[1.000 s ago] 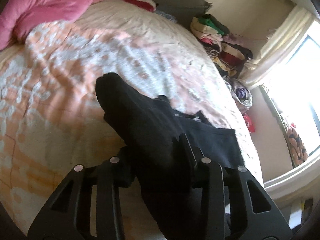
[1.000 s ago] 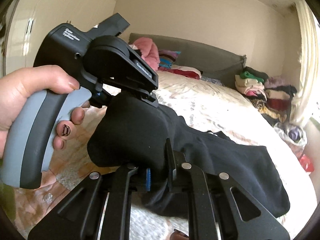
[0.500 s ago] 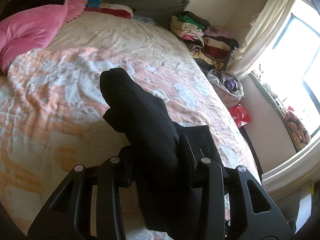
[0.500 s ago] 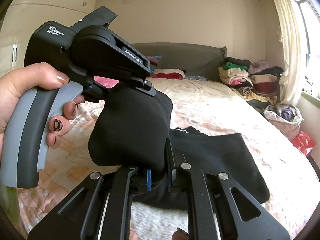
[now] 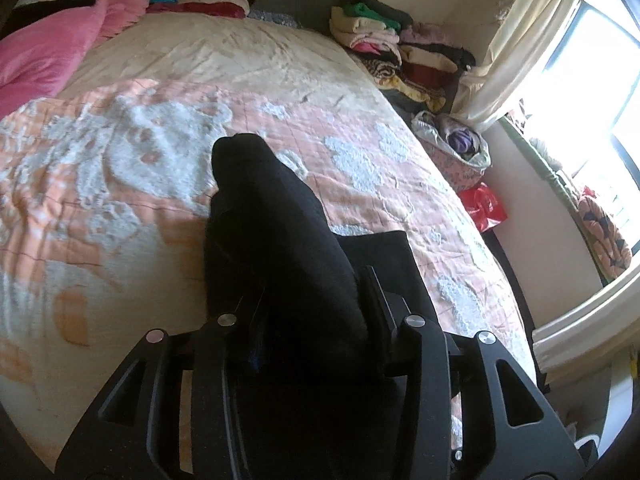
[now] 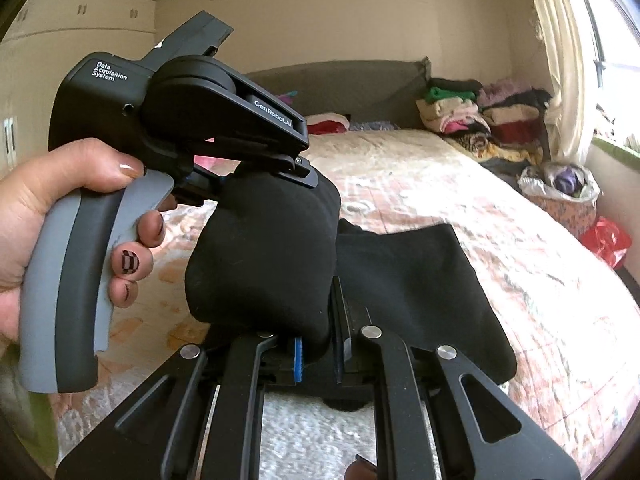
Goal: Fold small clothes
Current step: 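Lift the held edge with both grippers and fold it over the sweatshirt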
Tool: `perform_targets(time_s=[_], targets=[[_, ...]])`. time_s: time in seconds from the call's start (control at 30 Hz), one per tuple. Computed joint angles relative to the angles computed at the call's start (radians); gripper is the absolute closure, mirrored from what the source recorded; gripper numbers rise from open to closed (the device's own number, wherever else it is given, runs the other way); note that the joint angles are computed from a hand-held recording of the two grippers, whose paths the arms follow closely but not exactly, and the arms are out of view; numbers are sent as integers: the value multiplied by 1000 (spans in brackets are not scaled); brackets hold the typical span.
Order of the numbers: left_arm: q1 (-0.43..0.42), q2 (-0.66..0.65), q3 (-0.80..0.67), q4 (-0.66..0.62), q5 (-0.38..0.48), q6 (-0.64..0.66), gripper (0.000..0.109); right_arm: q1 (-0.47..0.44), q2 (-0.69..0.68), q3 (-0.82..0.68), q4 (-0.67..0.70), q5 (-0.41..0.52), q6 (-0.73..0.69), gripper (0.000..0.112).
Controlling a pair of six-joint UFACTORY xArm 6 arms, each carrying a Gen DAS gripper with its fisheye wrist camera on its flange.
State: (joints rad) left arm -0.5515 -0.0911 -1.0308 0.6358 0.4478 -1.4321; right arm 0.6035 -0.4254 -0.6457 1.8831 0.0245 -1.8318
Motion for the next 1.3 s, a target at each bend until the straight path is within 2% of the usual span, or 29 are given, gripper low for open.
perform_targets(time_s=[0.13, 0.17, 0.27, 0.33, 0.47, 0.5, 0.63, 0.7, 0.77, 0.8, 0.83, 0.87, 0.9, 0.93, 1.07, 1.17, 1.3], targets=[[-5, 78, -61, -67, 2, 69, 72, -60, 31, 23, -227, 63, 256, 103], [-5, 97, -75, -85, 2, 87, 70, -88, 41, 30, -305, 99, 344, 103], [-5, 147, -112, -137, -10, 138, 64, -170, 67, 32, -423, 209, 499, 102], [-1, 173, -128, -164, -33, 160, 57, -223, 88, 21, -455, 290, 557, 102], [13, 195, -119, -241, -142, 202, 29, -313, 144, -12, -534, 436, 688, 101], [18, 189, -106, -239, -178, 188, 26, -330, 149, -15, -535, 465, 701, 101], [40, 117, -30, -88, -240, 17, 25, -381, 171, -25, -530, 540, 729, 95], [42, 63, 7, 38, -196, -96, 25, -414, 181, -36, -544, 591, 756, 93], [35, 18, 42, 105, -144, -149, 25, -445, 190, -52, -583, 659, 779, 86], [32, -4, 62, 136, -123, -171, 25, -454, 191, -61, -608, 679, 792, 80], [24, -27, 84, 178, -90, -202, 25, -462, 193, -72, -627, 697, 802, 62], [16, -45, 105, 211, -63, -227, 25, -475, 200, -95, -650, 733, 806, 56], [13, -57, 121, 227, -51, -239, 25, -480, 202, -111, -663, 749, 808, 43], [7, -69, 140, 259, -35, -277, 25, -480, 205, -127, -675, 748, 810, 37], [7, -89, 187, 362, -53, -385, 25, -474, 297, -256, -774, 737, 873, 37], [-3, -77, 181, 398, -49, -377, 25, -490, 418, -385, -833, 791, 957, 39], [-8, -56, 170, 384, -39, -307, 25, -502, 524, -511, -868, 851, 1012, 55]])
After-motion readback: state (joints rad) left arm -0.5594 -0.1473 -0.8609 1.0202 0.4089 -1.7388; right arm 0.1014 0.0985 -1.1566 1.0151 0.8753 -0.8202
